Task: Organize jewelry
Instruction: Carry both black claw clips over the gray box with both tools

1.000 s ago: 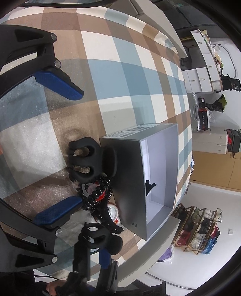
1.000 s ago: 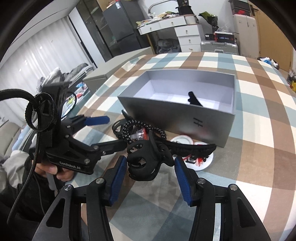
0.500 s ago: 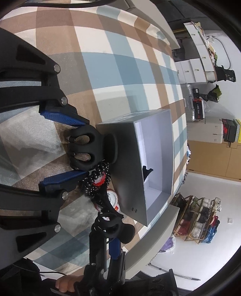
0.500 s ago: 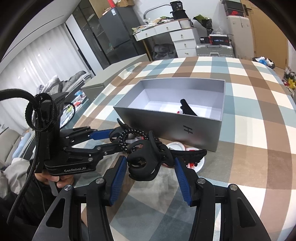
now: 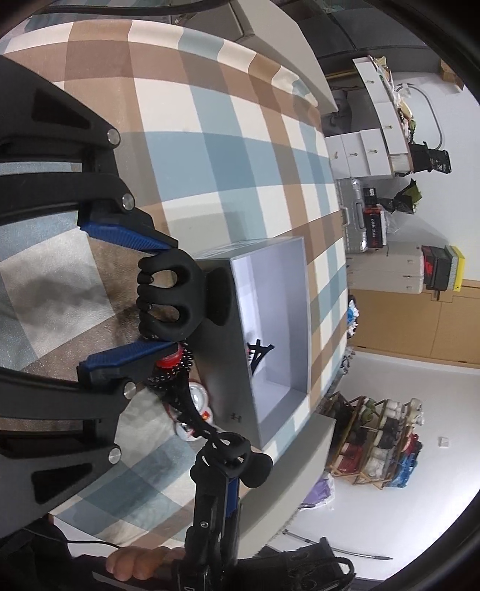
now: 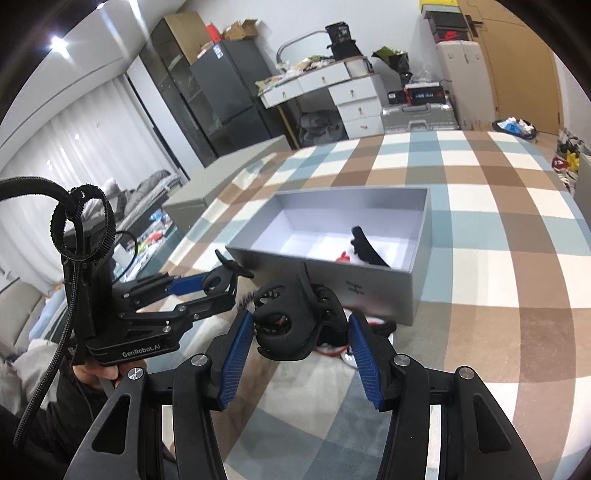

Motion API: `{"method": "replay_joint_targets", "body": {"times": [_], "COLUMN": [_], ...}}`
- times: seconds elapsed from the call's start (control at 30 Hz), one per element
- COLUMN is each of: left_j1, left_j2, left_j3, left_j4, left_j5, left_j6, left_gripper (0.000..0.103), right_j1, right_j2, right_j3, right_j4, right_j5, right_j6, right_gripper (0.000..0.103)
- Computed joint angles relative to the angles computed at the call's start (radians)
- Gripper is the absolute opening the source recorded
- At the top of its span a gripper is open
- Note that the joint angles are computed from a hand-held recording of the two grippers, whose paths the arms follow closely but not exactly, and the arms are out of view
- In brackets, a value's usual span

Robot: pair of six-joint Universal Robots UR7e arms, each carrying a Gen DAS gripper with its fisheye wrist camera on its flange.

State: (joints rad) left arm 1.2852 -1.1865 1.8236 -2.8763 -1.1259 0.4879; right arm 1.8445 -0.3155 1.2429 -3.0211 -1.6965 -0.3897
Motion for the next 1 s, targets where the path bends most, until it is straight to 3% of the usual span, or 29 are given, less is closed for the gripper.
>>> {"method": "replay_joint_targets", "body": {"times": [1.0], "left_j1": [0.000], "left_j2": [-0.003], "left_j3": [0.003], "left_j4": [-0.154], "left_j5": [-0.060], "left_j6": [0.005], "left_gripper": [0.041], "right_j1": [-0.021], "right_j2": [0.006], "right_j3": [-0.006], "right_j4": [-0.136], "right_j5": [0.057], "right_j6": [0.119], "right_gripper": [0.052]}}
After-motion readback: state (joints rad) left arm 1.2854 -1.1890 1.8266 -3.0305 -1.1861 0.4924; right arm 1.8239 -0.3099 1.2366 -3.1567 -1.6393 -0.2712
